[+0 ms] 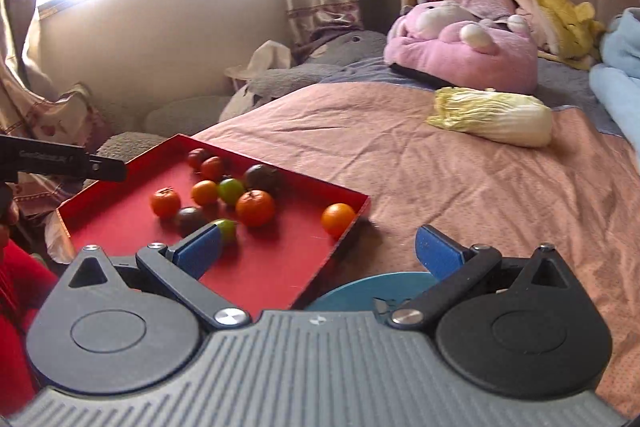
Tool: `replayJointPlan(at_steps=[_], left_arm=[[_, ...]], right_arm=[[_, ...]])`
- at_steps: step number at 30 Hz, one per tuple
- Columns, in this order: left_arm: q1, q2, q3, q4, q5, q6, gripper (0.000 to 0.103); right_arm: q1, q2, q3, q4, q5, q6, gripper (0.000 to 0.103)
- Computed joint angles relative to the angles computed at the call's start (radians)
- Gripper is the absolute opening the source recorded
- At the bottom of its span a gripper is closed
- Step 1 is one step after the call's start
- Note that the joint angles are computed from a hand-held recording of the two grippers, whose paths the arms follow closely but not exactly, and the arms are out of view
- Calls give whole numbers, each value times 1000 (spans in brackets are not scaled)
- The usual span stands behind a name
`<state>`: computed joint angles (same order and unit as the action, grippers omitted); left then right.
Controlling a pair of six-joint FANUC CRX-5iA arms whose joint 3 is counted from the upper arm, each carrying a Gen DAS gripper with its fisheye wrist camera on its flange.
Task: Organize fruits
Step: 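Move both tools toward the red tray of tomatoes, then grasp the green cherry tomato with the right tool while the left tool approaches the tray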
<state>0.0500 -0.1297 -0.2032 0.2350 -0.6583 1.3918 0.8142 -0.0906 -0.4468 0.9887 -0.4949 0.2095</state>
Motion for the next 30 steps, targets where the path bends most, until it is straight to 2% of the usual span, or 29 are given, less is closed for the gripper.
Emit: replayJointPlan(at_steps=[2,4,6,8,14,19,25,30], left_arm=[[11,-7,-14,11,19,5,84],[11,-10,-15,-3,29,12,84],[12,-5,-12,-10,31,10,84],[5,5,6,-45,19,33,84],[9,17,10,-26,14,36,84],[7,32,20,-21,0,37,84],[-4,48,37,-39,-16,33,84],[-5,64,38,-2,-34,-15,84]], right_arm=[[30,49,57,-58,-14,86,102],[48,99,122,-141,-35,176,93],[44,151,195,-263,-42,273,78],[42,201,262,-358,-60,356,70],[45,347,461,-549,-187,596,59],[41,416,557,-617,-238,686,55],[20,474,646,-685,-273,757,38],[13,448,619,-695,-267,774,37]])
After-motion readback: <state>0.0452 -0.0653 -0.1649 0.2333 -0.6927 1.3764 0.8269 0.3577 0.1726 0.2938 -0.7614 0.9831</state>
